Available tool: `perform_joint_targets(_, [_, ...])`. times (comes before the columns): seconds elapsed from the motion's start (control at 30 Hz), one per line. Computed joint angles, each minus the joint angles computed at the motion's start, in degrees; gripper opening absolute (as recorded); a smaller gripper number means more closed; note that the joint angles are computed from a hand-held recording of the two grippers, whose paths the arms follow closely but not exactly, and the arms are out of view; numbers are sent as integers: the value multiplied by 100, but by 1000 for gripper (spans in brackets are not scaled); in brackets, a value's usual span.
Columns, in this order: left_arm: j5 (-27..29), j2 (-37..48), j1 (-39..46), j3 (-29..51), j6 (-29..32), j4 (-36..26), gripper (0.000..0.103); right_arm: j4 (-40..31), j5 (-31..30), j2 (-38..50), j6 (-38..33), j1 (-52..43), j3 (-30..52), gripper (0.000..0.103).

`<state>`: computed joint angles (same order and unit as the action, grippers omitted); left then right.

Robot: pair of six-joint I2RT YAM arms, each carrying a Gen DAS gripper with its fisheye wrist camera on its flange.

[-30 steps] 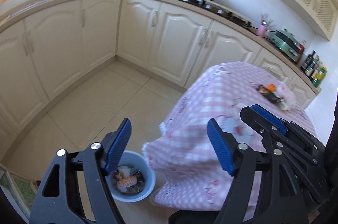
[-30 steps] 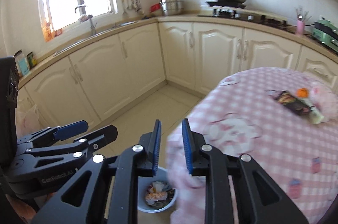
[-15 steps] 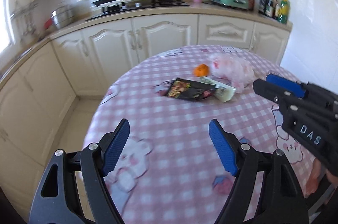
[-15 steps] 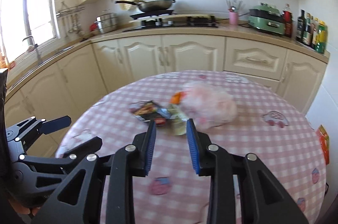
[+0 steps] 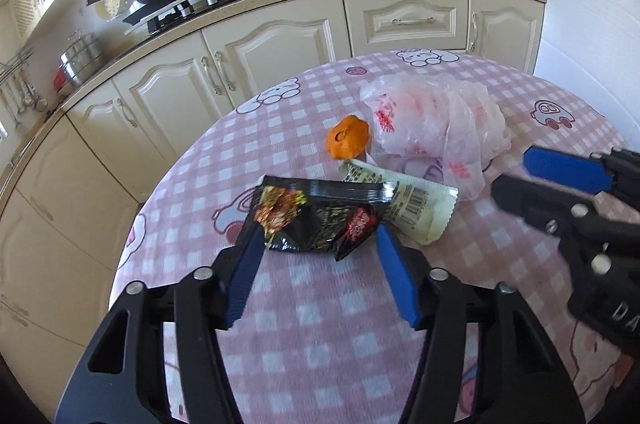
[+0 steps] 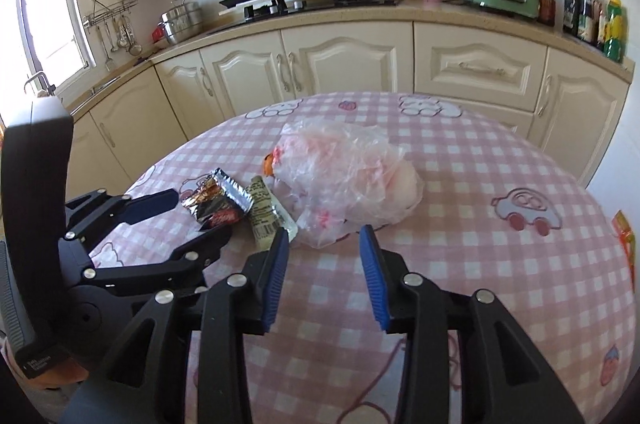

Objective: Collect trash
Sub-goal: 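Grasp the black snack bag with the left tool while the right tool grasps the green-white wrapper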

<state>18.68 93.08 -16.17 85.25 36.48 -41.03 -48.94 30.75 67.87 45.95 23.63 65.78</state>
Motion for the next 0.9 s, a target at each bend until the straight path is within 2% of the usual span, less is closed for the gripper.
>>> perform_joint_targets(0.03, [31,27,-22,32,38,-57,34,68,-143,22,1,-50,-10,37])
perform_joint_targets(0.07, [116,89,-23,115,108,-193,25,171,-351,38,10,-135,-44,37])
perform_joint_targets(0.17, [257,203,30,253,140,-343,11,277,-638,148,33,-243,7,37])
perform_joint_targets(0.2, [328,224,75,294,125,-368,0,299,-661,243,52,-249,67,38])
perform_joint_targets(0.47, [1230,414,767,733,89,-849,0,351,-809,850,177,-426,404,41])
perform_joint_targets(0.63, [1685,664,1096,1123,261,-1294,0,178,-611,1179,149,-341,716,43])
perform_joint_targets(0.7, [1682,704,1152,1149,147,-1221,2,111,-528,1274,111,-268,817,43])
perform_joint_targets(0.77, [1780,931,1216,1424,43,-1428,13,45,-427,1330,102,-204,880,43])
perform_joint_targets(0.83, [1722,983,1246,1421,-160,-1278,43,-159,-113,1471,30,-49,1069,43])
perform_joint_targets(0.9, [1653,1006,1280,1376,-363,-1069,57,-378,331,1627,-121,129,1299,43])
